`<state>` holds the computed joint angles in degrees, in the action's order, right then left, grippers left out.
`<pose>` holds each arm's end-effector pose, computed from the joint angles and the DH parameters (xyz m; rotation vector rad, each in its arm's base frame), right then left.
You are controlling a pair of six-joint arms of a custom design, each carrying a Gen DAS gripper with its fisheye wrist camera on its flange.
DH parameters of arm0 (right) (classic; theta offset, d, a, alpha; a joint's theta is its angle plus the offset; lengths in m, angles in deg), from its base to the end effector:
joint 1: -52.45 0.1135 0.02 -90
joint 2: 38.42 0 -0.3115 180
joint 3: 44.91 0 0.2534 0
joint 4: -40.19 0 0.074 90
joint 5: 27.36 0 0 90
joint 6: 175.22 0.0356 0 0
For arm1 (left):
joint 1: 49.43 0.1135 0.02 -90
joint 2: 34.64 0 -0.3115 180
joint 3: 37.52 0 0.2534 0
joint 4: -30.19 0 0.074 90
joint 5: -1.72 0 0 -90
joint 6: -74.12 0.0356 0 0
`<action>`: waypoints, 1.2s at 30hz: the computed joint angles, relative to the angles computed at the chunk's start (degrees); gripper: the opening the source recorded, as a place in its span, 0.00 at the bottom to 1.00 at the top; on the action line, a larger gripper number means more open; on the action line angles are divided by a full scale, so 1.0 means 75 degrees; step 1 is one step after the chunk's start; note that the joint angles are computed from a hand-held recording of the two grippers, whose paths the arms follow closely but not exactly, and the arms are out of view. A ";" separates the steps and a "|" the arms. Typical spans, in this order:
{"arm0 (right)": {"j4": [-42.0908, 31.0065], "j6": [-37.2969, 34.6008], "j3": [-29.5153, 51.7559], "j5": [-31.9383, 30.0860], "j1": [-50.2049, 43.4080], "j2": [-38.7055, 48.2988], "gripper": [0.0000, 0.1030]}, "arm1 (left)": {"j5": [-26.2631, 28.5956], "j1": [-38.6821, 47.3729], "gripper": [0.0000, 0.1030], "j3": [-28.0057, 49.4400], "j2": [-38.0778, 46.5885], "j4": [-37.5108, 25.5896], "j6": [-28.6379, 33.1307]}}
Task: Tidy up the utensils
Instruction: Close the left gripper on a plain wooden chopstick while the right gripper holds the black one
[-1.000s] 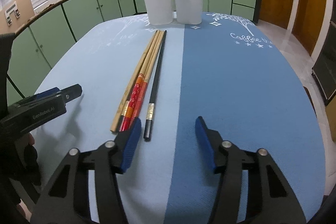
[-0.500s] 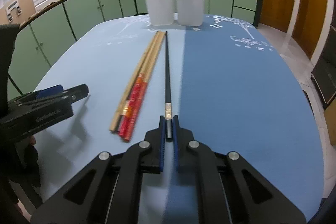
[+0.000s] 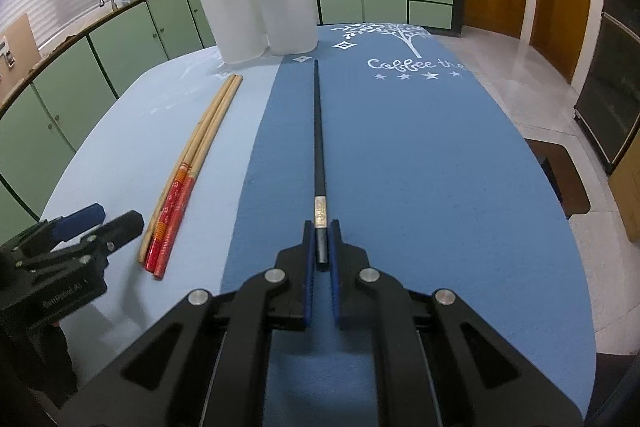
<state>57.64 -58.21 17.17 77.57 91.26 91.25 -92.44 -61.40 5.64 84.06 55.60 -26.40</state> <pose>0.3057 0.2341 0.0358 -0.1341 2.4134 0.2100 0.2970 -0.0603 0.0573 -0.0013 2.4445 -0.0858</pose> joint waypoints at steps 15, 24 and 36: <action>0.0233 -0.0103 -0.0094 -0.0131 -0.0072 0.0058 0.06 | -0.0171 -0.0215 0.68 0.0037 0.0053 0.0021 -0.0129; 0.0260 -0.0124 -0.0110 -0.0072 -0.0045 0.0062 0.06 | -0.0269 -0.0306 0.67 0.0188 0.0108 -0.0173 -0.0103; 0.0559 -0.0264 -0.0313 -0.0323 -0.0071 0.0003 0.22 | 0.0272 0.0548 0.39 -0.0150 0.0068 0.0401 -0.0362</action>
